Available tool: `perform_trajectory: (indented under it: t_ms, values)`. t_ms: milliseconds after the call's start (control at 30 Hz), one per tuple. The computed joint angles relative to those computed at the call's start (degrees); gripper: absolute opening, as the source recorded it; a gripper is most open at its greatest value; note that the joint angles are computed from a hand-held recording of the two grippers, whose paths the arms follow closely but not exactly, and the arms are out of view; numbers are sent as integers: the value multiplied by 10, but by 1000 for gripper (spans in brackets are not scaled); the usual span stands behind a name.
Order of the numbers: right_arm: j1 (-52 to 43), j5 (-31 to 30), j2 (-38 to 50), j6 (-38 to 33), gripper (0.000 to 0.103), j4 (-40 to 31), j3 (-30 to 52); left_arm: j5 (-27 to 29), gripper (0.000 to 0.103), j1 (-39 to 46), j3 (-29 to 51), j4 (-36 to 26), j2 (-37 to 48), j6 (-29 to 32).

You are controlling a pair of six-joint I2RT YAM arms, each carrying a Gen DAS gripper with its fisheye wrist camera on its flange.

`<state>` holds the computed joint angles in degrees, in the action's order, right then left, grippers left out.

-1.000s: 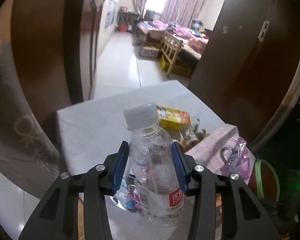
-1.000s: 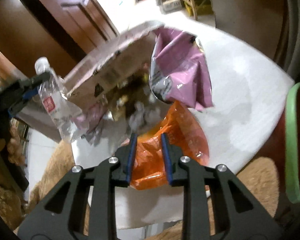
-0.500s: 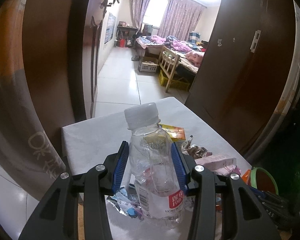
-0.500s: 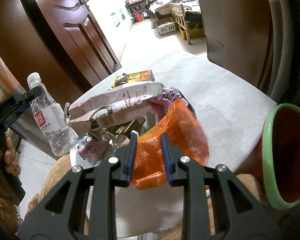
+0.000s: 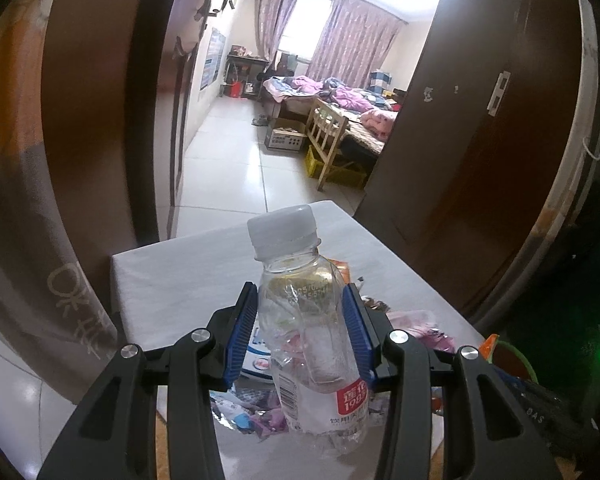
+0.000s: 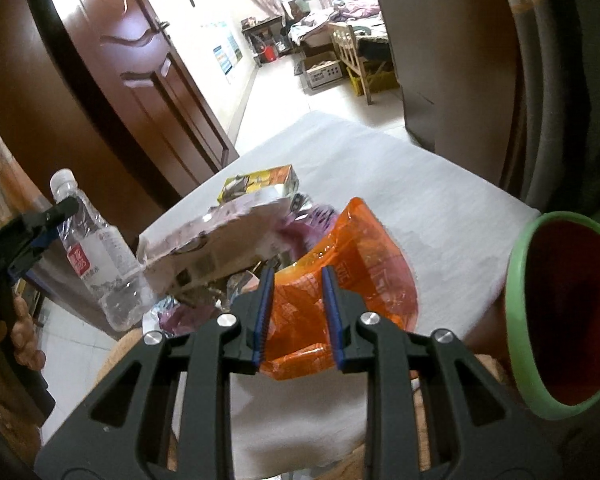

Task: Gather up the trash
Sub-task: 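Lift the bottle with the left tool while the right tool lifts the orange bag, then carry both items over the green bin and open both tools to drop them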

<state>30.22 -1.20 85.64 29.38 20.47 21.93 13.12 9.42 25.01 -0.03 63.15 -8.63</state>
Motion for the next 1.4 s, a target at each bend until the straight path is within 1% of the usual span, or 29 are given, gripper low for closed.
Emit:
perform_trajectory:
  t_ms: [133,233,367,567,633,733,833,933,1067,1100,1167,1200,1233,1267,1300,1367,1400]
  values:
    - [-29,-16,-19,-1,25,5,-12,-7,41,-18,-2,0,-7,-3]
    - [-67,-49,-33,3,25,18,-25,-14,41,-37,0,1,-9,-10]
    - [-109,-72,-51,-1,25,29,-42,-34,41,-60,-3,10,-19,-15]
    - [-213,-118,-62,-16,25,55,-71,-51,41,-102,1,18,-31,-28]
    - [-253,-127,-62,-24,25,56,-76,-57,41,-130,8,23,-20,-32]
    - [-346,-164,-54,-33,25,62,-84,-70,41,-175,14,38,0,-36]
    - [-408,-170,-47,-56,25,53,-82,-80,41,-224,25,53,30,-40]
    - [-446,-167,-41,-73,25,42,-79,-83,41,-275,44,68,68,-44]
    - [-489,-179,-18,-83,26,42,-77,-72,41,-329,65,98,116,-55]
    - [-497,-184,-7,-85,29,48,-77,-68,41,-344,73,111,136,-59]
    - [-510,-191,11,-87,40,60,-80,-61,41,-367,92,130,172,-68]
    - [-516,-197,21,-86,55,66,-80,-56,41,-380,106,141,198,-73]
    - [-522,-197,26,-82,66,73,-83,-52,41,-393,118,151,219,-78]
    - [-520,-187,19,-77,68,75,-90,-53,41,-405,123,160,233,-83]
    - [-538,-190,15,-90,68,69,-91,-51,41,-418,140,168,261,-88]
    - [-542,-157,-21,-94,68,54,-102,-49,41,-440,169,180,304,-97]
    - [-552,-153,-41,-99,68,48,-110,-46,41,-452,194,179,333,-99]
